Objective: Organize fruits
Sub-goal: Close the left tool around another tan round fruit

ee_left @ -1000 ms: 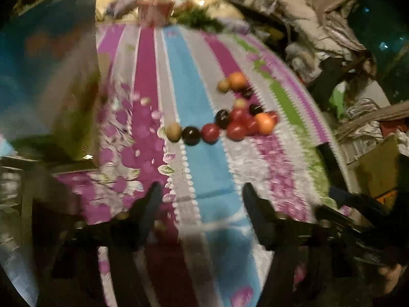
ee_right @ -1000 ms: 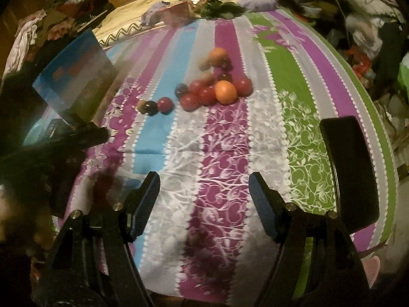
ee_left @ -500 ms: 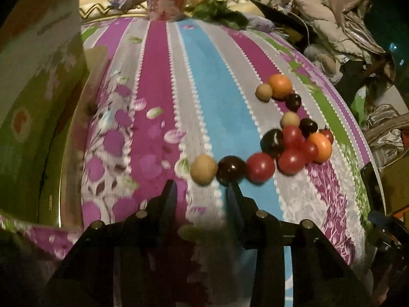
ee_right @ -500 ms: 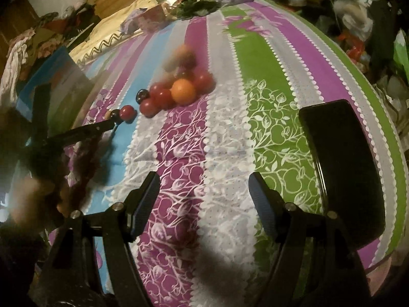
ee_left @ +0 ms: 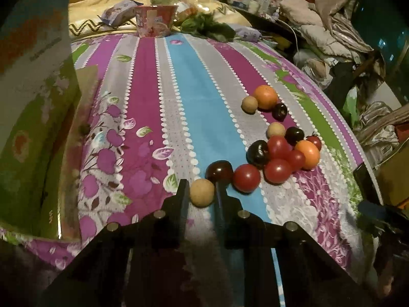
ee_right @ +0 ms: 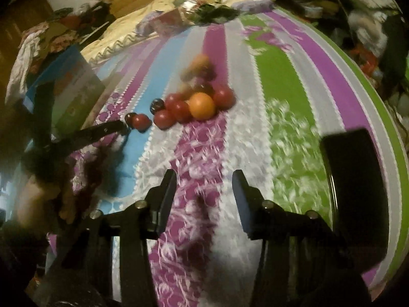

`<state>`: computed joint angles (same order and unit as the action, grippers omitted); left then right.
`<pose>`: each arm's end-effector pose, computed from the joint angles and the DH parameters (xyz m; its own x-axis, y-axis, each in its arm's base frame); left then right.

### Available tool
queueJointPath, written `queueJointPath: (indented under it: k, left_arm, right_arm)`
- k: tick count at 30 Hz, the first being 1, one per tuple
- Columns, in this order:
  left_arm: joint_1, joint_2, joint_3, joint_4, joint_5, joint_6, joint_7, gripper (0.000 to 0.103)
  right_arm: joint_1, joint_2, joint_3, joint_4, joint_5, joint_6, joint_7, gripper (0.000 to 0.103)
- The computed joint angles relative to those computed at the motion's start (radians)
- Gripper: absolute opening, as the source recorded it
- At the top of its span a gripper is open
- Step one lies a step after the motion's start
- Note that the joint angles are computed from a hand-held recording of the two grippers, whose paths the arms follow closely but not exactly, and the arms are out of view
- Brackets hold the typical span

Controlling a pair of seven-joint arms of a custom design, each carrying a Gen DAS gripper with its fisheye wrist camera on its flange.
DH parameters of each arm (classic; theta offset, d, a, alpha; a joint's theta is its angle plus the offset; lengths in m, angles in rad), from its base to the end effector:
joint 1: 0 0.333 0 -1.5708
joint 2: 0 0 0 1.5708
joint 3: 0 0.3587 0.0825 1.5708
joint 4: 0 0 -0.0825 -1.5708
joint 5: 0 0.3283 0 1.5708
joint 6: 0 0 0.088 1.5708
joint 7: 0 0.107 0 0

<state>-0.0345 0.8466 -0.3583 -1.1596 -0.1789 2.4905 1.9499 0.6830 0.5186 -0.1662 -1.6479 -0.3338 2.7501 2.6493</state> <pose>0.7575 -0.1921 0.4138 -0.5029 -0.8337 0.2283 -0.7721 0.3146 -0.5521 0.5876 0.3774 0.4478 -0.1553 -0.9518 -0.2643 -0.7957 0.2791 -0.5376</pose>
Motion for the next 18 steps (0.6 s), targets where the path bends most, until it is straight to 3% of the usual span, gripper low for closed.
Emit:
queueJointPath:
  k: [6,9,14,18]
  left_arm:
    - [0.055,-0.098,-0.046,-0.149,-0.062,0.058,0.033,0.02]
    - [0.073,-0.114,-0.064,-0.165,-0.096,0.044,0.05,0.02]
    - [0.073,-0.117,-0.064,-0.162,-0.13,0.012,0.065,0.02]
    - [0.067,-0.115,-0.059,-0.164,-0.144,0.0,0.073,0.02]
  right_arm:
    - [-0.064,0.084,0.033,0.124,0.061,-0.005,-0.106,0.046]
    - [-0.107,0.15,0.068,0.22,0.132,-0.034,-0.193,0.045]
    - [-0.117,0.231,0.05,0.345,0.179,-0.106,-0.276,0.046]
    - [-0.128,0.25,0.051,0.372,0.205,-0.104,-0.321,0.046]
